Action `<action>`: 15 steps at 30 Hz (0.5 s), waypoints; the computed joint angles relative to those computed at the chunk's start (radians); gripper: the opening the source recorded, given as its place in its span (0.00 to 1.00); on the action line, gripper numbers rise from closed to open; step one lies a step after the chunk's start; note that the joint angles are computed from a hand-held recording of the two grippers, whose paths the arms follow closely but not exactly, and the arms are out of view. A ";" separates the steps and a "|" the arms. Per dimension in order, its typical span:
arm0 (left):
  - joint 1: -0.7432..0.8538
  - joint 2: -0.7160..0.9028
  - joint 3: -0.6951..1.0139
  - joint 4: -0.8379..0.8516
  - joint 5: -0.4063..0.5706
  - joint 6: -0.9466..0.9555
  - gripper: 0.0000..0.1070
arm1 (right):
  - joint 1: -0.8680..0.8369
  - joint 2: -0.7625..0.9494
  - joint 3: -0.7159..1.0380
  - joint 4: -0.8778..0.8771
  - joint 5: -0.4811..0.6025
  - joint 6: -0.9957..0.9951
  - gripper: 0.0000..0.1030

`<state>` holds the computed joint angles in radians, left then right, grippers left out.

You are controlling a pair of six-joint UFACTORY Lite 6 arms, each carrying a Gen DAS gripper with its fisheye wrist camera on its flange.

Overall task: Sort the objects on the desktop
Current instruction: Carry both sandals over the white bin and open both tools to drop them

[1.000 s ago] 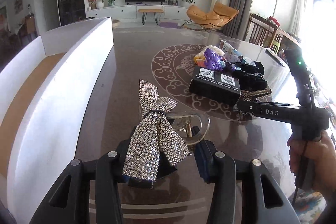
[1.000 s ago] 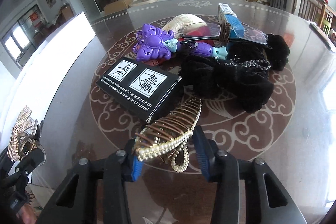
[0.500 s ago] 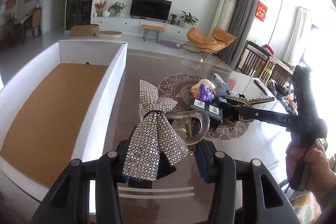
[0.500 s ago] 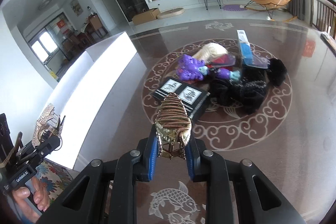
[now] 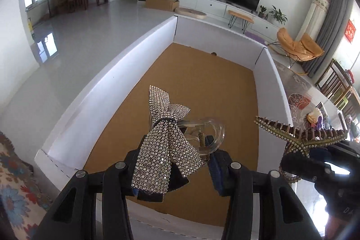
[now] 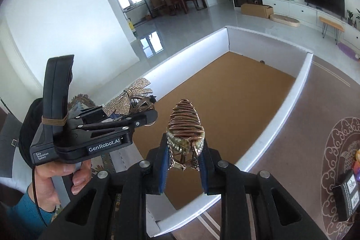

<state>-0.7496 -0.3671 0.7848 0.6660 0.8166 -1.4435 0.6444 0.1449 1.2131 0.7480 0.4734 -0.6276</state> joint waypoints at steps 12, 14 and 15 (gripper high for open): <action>-0.033 0.073 -0.027 0.046 0.021 -0.110 0.73 | 0.014 0.122 0.030 0.028 -0.071 -0.025 0.74; -0.104 0.076 0.010 0.089 0.059 -0.177 0.73 | -0.028 0.038 -0.048 0.169 -0.084 -0.170 0.74; -0.151 0.089 0.035 0.116 0.083 -0.215 0.73 | -0.051 -0.031 -0.112 0.241 -0.099 -0.251 0.75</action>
<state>-0.9010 -0.2781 0.8203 0.7824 0.8999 -1.6584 0.5937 0.1140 1.1015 0.9892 0.3749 -0.8789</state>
